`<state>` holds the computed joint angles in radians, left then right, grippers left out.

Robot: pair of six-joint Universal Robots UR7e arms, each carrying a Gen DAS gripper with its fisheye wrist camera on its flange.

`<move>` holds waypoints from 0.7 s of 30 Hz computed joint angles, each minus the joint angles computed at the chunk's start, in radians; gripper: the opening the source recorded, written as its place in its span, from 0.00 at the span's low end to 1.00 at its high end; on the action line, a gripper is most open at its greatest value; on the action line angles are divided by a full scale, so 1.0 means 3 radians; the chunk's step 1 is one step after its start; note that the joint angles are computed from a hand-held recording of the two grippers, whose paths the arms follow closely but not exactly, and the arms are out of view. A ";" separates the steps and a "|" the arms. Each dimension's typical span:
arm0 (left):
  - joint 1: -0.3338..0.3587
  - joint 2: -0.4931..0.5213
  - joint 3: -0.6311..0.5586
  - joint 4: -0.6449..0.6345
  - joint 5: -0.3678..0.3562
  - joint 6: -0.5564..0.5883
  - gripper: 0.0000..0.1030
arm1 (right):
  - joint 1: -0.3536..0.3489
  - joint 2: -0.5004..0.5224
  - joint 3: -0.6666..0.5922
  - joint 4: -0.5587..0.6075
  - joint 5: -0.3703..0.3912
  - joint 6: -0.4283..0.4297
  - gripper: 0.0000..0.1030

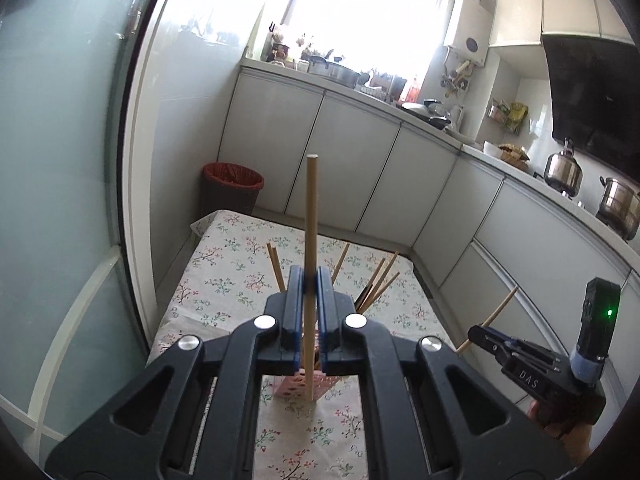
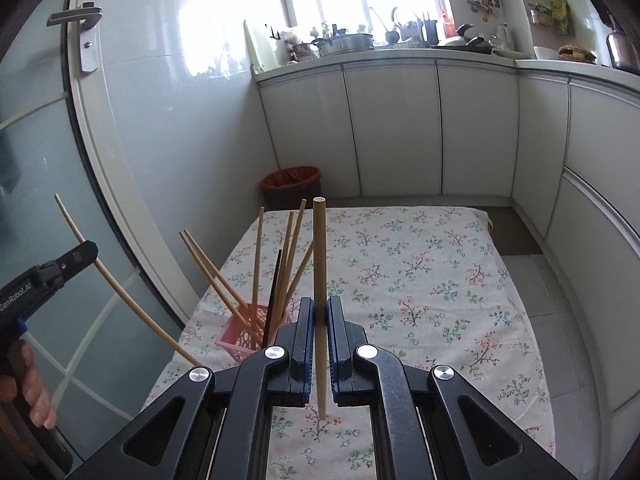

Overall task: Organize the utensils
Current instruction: 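Carry the chopstick over the pink holder and open the left tool while the right tool lifts its chopstick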

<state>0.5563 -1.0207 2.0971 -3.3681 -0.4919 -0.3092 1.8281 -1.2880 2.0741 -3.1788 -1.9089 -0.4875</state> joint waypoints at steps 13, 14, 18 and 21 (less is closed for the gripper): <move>0.0222 0.0501 -0.0437 -0.0466 0.0112 0.0346 0.07 | -0.0046 0.0006 -0.0010 0.0018 0.0067 -0.0003 0.06; 0.0243 0.0510 -0.0450 -0.0399 0.0106 0.0306 0.07 | -0.0049 0.0005 -0.0010 0.0021 0.0067 -0.0002 0.06; 0.0301 0.0548 -0.0516 -0.0177 0.0116 0.0199 0.07 | -0.0060 0.0005 -0.0018 0.0023 0.0068 -0.0004 0.06; 0.0330 0.0575 -0.0552 -0.0034 0.0100 0.0217 0.07 | -0.0066 0.0005 -0.0023 0.0019 0.0070 0.0014 0.06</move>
